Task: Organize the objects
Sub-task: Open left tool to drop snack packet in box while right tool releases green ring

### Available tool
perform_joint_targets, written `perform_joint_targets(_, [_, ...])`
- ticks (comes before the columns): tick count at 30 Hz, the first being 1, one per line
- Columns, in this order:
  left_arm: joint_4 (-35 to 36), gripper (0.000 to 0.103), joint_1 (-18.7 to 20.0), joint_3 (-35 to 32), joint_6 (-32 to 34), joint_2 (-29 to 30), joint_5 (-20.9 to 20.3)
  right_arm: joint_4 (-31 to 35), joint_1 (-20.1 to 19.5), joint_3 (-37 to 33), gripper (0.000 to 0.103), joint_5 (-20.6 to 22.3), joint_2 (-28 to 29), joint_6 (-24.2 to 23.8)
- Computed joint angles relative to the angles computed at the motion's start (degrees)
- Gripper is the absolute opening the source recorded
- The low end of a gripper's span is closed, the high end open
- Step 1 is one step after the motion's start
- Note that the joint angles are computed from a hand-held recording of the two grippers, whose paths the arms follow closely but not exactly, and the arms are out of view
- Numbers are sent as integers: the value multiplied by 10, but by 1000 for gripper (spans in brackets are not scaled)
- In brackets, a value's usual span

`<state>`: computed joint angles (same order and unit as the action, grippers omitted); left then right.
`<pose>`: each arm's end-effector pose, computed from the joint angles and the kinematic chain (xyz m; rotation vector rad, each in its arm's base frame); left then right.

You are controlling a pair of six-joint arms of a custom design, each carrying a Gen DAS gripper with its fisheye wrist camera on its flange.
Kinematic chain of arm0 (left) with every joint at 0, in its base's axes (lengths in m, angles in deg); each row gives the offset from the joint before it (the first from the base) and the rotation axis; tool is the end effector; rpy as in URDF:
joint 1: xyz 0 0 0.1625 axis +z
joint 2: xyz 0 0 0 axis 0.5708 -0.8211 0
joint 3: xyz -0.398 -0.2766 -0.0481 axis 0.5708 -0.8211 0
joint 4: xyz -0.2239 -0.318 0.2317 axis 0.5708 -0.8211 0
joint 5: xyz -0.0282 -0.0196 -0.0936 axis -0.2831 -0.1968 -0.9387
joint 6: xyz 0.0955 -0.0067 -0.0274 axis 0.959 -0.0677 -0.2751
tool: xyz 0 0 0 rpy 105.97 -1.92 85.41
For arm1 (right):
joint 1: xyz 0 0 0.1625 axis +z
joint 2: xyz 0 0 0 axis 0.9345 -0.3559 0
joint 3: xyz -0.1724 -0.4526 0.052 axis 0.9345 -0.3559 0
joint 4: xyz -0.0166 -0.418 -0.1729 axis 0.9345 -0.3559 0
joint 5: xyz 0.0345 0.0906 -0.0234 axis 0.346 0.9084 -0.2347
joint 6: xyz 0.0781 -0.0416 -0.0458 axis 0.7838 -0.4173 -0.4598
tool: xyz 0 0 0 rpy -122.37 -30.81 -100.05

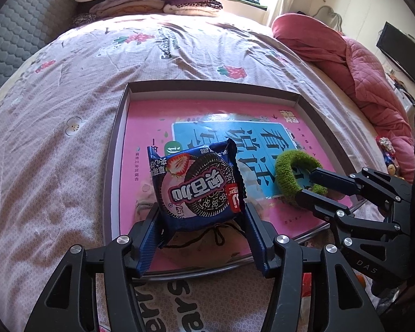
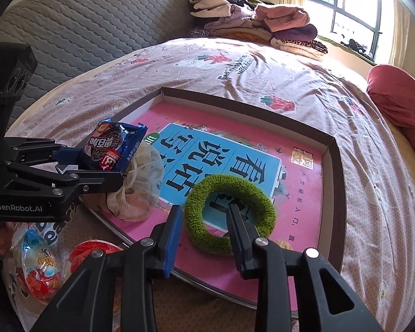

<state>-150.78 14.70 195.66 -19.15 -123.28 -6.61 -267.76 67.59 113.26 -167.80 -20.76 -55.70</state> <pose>-0.0013 -0.2844 0.2459 0.7692 2.5564 -0.4637 0.2963 -0.2000 -0.0544 0.5798 -2.3038 0.7155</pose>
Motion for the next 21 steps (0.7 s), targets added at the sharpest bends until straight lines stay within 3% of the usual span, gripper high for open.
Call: perform_joint_targets(21, [95,63,-66,-8,-56,-79,5,10,32,-1,33,-12,-22,11])
